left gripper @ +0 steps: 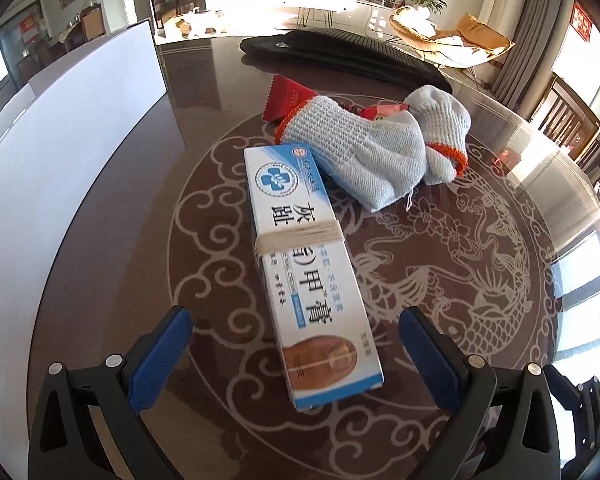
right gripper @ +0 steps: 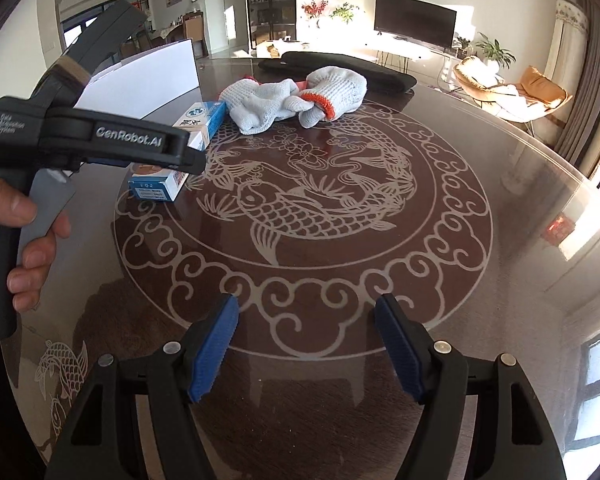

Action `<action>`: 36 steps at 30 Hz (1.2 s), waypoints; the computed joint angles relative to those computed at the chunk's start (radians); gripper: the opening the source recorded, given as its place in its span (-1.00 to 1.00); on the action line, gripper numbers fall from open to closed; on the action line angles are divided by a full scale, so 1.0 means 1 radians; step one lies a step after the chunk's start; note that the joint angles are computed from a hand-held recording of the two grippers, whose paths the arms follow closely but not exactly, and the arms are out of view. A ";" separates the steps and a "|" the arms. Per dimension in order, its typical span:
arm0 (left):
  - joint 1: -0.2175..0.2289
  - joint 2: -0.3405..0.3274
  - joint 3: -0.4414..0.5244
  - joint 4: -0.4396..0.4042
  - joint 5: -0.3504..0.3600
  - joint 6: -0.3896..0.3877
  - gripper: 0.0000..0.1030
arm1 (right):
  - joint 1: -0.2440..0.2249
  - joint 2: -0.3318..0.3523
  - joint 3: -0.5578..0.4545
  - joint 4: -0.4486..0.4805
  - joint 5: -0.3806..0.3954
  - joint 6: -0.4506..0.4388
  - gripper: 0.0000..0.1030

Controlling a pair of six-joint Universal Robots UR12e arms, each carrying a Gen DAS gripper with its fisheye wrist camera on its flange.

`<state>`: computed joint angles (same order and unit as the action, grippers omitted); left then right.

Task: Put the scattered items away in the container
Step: 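Grasp the string-tied nail cream box with the left gripper, then grasp a white orange-cuffed glove with the right gripper while the left holds the cream box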

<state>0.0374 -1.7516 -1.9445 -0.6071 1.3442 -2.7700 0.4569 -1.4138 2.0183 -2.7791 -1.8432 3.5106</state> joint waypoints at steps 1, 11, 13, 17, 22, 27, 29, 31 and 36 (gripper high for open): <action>-0.012 -0.019 0.023 -0.019 0.026 -0.018 1.00 | 0.000 0.000 0.000 0.000 0.000 0.000 0.40; -0.017 -0.046 0.031 0.064 0.031 0.002 0.52 | -0.003 0.004 -0.009 0.005 0.002 -0.003 0.40; 0.000 -0.042 0.023 0.094 0.023 -0.005 0.01 | -0.002 0.004 -0.008 0.005 0.002 -0.002 0.40; 0.036 -0.022 -0.002 0.098 -0.020 0.042 -0.15 | -0.002 0.003 -0.008 0.005 0.002 -0.002 0.40; 0.086 0.030 -0.071 0.112 -0.057 0.136 -0.14 | -0.002 0.003 -0.008 0.006 0.002 -0.002 0.40; 0.134 0.064 -0.109 0.094 -0.096 0.212 -0.14 | 0.001 0.003 -0.010 0.010 -0.006 -0.004 0.39; 0.150 0.070 -0.122 0.104 -0.117 0.230 -0.14 | -0.003 0.003 -0.009 0.003 0.006 -0.007 0.40; 0.159 0.072 -0.139 0.143 -0.137 0.246 -0.13 | -0.020 0.014 -0.023 -0.026 0.064 -0.044 0.40; 0.171 0.073 -0.148 0.150 -0.167 0.243 -0.14 | -0.012 0.124 -0.186 -0.087 -0.002 -0.305 0.40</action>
<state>0.2086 -1.6784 -2.0922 -0.4575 1.1769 -2.5272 0.4451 -1.2900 1.8323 -2.8662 -1.8449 3.2058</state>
